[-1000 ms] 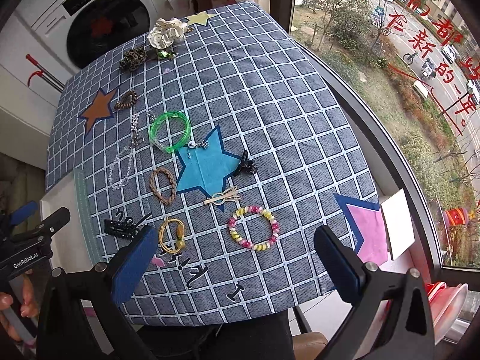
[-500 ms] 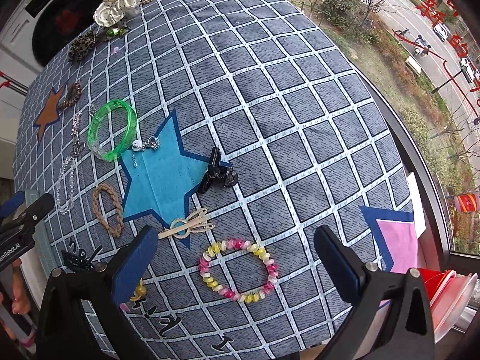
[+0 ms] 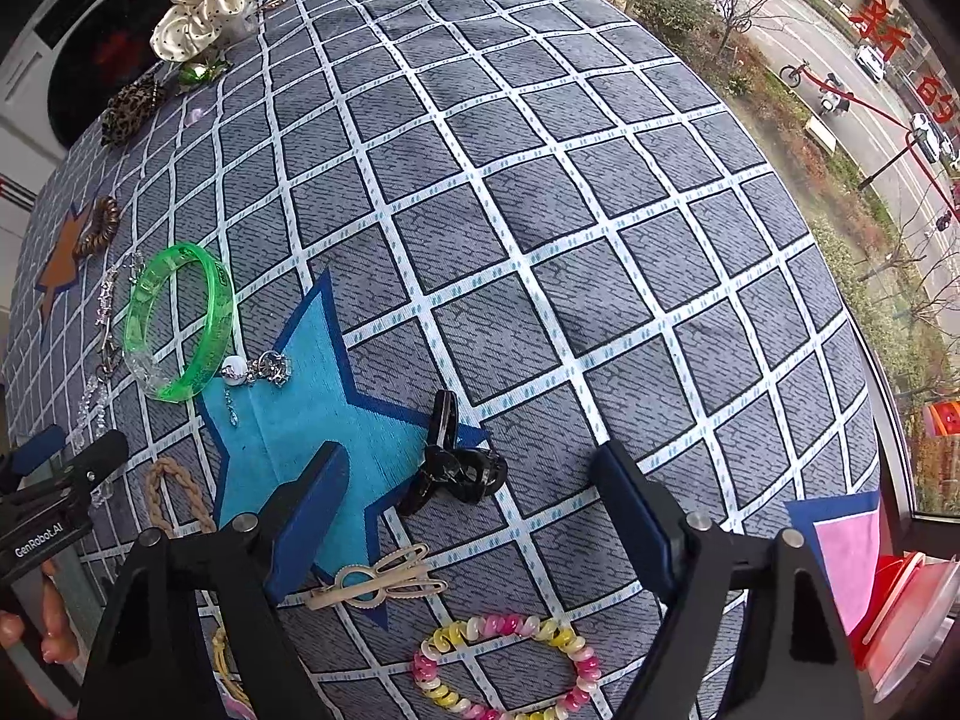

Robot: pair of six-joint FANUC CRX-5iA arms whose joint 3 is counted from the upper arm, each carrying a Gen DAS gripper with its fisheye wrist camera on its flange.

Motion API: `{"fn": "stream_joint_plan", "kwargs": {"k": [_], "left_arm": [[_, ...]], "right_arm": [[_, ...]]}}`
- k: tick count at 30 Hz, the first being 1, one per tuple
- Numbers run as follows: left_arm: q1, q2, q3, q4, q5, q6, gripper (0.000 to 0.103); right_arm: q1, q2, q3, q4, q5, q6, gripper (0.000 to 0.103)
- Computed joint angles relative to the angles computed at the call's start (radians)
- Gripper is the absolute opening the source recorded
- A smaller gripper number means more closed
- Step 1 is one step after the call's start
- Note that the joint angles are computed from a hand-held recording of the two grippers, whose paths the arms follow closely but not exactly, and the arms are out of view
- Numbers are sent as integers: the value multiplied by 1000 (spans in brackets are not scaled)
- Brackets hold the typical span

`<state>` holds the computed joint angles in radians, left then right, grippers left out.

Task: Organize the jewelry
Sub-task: 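Grasp the black claw clip with the right tool while the left tool grasps the clear bead chain, then carry the claw clip and bead chain into the white tray with both tools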

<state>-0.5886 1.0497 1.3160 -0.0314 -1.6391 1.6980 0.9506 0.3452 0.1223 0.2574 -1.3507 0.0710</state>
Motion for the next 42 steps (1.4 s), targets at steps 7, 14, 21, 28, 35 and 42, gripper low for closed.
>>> {"fn": "stream_joint_plan", "kwargs": {"k": [7, 14, 21, 28, 35, 42], "left_arm": [[-2, -71, -129, 24, 90, -27, 87], [-24, -64, -97, 33, 104, -48, 17], [12, -142, -239, 121, 188, -6, 11], [14, -245, -370, 141, 272, -9, 11], [39, -353, -493, 154, 339, 24, 11], [82, -486, -645, 135, 392, 87, 11]], "right_arm": [[15, 66, 74, 33, -55, 34, 51], [43, 185, 251, 46, -129, 52, 28], [52, 121, 195, 39, -86, 29, 24], [54, 72, 159, 38, -37, 9, 24], [69, 55, 180, 50, -16, 49, 24], [69, 166, 380, 34, -24, 173, 24]]}}
